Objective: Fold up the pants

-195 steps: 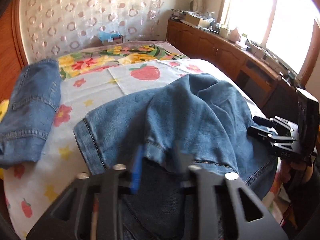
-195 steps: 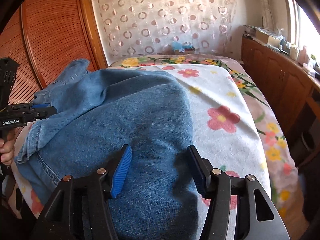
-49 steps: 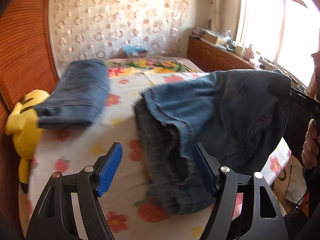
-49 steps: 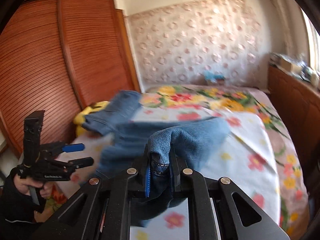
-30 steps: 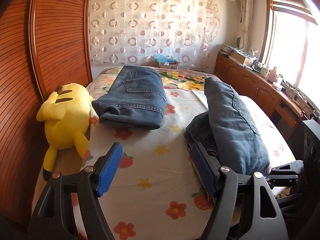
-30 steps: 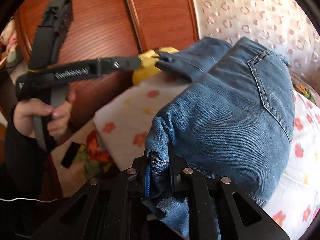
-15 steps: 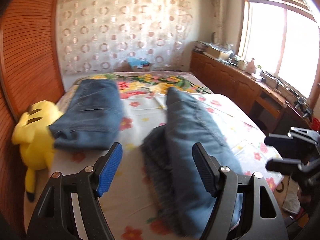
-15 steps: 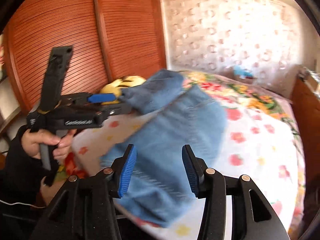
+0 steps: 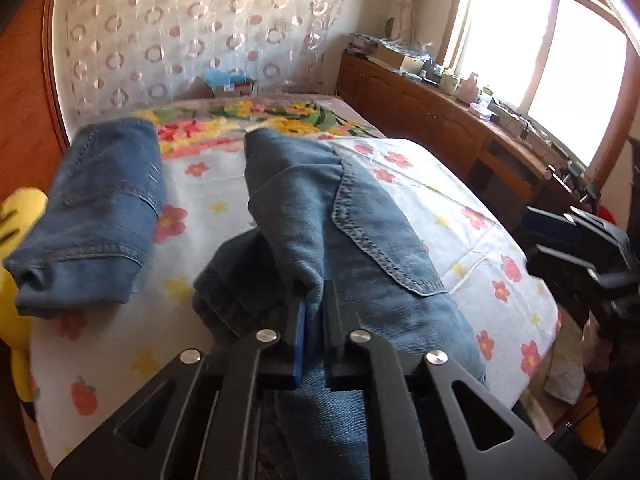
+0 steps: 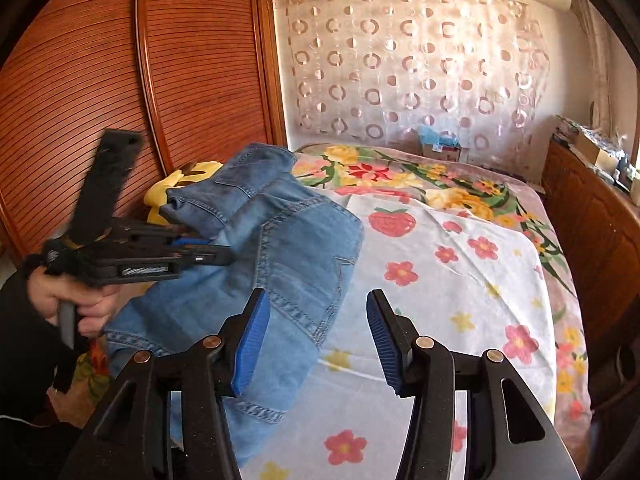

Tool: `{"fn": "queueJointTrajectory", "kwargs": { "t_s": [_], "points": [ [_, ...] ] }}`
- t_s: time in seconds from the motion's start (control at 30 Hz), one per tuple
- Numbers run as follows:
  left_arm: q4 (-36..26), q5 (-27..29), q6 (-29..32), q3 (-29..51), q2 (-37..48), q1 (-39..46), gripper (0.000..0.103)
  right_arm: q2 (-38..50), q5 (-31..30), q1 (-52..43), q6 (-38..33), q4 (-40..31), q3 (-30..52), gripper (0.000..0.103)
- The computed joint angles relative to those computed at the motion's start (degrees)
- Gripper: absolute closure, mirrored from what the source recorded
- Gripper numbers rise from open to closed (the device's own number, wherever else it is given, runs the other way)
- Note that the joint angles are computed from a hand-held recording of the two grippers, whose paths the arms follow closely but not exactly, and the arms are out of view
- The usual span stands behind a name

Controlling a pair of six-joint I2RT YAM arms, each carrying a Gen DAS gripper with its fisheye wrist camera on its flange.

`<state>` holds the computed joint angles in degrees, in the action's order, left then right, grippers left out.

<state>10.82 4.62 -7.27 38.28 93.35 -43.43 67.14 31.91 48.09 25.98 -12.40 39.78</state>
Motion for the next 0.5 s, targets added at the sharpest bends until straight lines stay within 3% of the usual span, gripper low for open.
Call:
{"fn": "queueJointTrajectory", "kwargs": {
  "t_s": [0.2, 0.3, 0.5],
  "points": [
    [-0.5, -2.4, -0.2, -10.6, -14.6, 0.8, 0.097, -7.5, -3.5, -2.1, -1.6, -2.1, -3.7, 0.051],
    [2.5, -3.2, 0.2, -11.9, -10.0, 3.0, 0.097, -6.1, -7.5, -3.9, -3.5, 1.0, -4.4, 0.047],
    [8.1, -2.7, -0.3, -10.8, -0.8, 4.0, 0.097, 6.5, -16.4, -9.7, -5.1, 7.1, -0.6, 0.042]
  ]
}}
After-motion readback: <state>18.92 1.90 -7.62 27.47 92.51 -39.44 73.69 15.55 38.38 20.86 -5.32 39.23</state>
